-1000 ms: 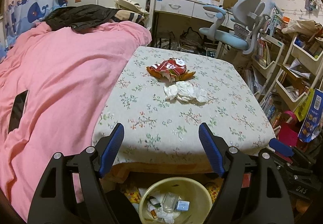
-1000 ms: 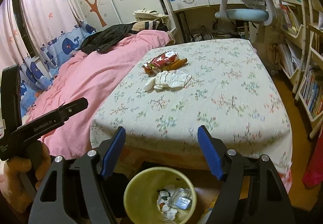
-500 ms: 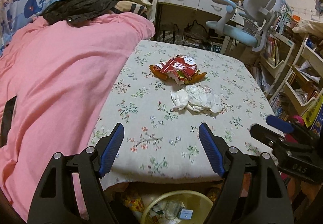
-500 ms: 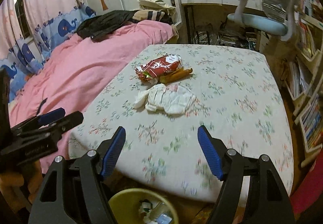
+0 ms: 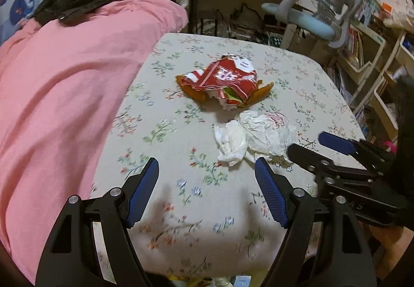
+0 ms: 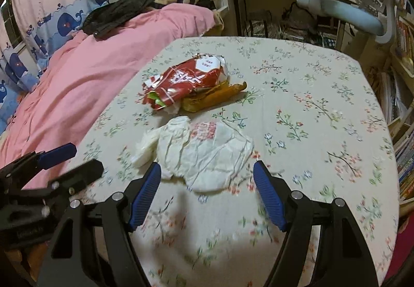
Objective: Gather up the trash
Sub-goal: 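Grasp a white tissue with the left gripper while the right gripper grasps the white plastic bag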
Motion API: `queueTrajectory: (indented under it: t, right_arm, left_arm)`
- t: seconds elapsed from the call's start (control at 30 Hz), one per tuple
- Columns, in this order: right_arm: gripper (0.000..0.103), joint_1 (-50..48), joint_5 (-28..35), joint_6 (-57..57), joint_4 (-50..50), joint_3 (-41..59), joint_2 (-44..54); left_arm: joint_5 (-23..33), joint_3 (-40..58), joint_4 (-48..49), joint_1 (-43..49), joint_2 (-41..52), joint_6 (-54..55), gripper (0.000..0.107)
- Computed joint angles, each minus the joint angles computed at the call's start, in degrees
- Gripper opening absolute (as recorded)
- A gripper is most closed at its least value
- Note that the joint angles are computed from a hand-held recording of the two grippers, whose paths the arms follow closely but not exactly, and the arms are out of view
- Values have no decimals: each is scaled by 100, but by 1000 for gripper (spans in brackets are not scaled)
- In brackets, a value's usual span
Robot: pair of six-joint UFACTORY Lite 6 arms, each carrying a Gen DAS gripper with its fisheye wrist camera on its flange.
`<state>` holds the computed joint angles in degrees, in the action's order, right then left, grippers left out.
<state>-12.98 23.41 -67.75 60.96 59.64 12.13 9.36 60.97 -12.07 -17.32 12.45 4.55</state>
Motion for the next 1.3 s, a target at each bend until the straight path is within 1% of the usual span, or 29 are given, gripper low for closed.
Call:
queueTrajectory:
  t: [0.07,0.1,0.13,0.17,0.2,0.23,0.27,0.3,0.37,0.4,0.53,0.63,0.73,0.77,0.8,0.83,0.87,0.9,0.97,1.03,1.07,1.1,1.13,1.17,1.2,1.27,1.3]
  right_arm:
    - [71,2,38,83,-42,261,326]
    - [65,1,62,91,-58,344,437]
    - [58,-9,163,129,-139,484,604]
    - [44,-23,310,233,-274,635,748]
    - [35,-44,410,278,-357,703,817]
    - [32,-59,445,265,-382,704,818]
    - [21,-110,528,215,-380,699,787]
    - [8,-167,622,179,-372,698,753]
    - [6,-311,705,51,-321,607,575]
    - [4,-410,755,-15,-292,560,491]
    - [3,-829,962,-182,-101,532,369]
    - [3,-1201,1202,-240,55,597,290]
    - [5,-1324,1434,-130,66,776,425]
    - [12,-1317,1499,-100,82,844,508]
    - [30,-1271,1553,-55,91,922,611]
    - [44,-1167,1520,-47,138,944,675]
    - [65,-1083,1430,-112,234,856,615]
    - [66,-995,1378,-205,347,825,605]
    - [66,-702,1313,-73,240,924,685]
    - [66,-417,1119,126,32,1009,768]
    - [65,-201,862,413,-329,1065,828]
    - [43,-30,606,650,-660,1073,852]
    - [30,103,476,805,-927,1115,943]
    - [26,78,559,861,-953,1146,959]
    - [16,-27,674,705,-740,1126,923]
    - [12,-342,1053,349,-307,1103,792]
    - [12,-545,1364,266,-108,1176,824]
  left_arm:
    - [86,289,-304,-18,305,372,73]
    - [115,452,-172,-49,480,266,73]
    - [139,556,-89,-68,588,198,73]
    - [174,703,-46,-79,740,177,73]
    - [211,833,-114,-78,870,268,73]
    - [245,934,-255,-65,974,432,73]
    - [265,1003,-347,-50,1048,538,73]
    - [289,1095,-384,-36,1141,591,73]
    - [328,1292,-355,-13,1333,596,73]
    - [336,1364,-357,-10,1406,611,73]
    - [417,1678,-494,-40,1703,828,73]
    - [463,1813,-916,-103,1819,1342,73]
    - [472,2038,-500,-258,2045,1108,73]
    - [496,2098,-289,-285,2108,905,69]
    - [613,2248,-296,-265,2245,915,53]
    - [634,2296,-282,-248,2288,906,49]
    - [682,2323,-502,-194,2291,1137,30]
    - [882,2408,-963,-85,2302,1534,21]
    - [1119,2426,-1752,147,2241,2108,20]
    - [1086,2279,-2014,301,2024,2259,20]
    - [1081,2183,-2217,364,1910,2415,20]
    - [1095,2102,-2483,456,1790,2599,20]
    - [1111,2077,-2599,514,1737,2668,20]
    - [1143,2059,-2690,602,1678,2696,20]
    - [1178,2048,-2741,678,1635,2681,20]
    - [1263,2057,-2838,811,1598,2673,20]
    - [1308,2079,-2901,870,1591,2686,20]
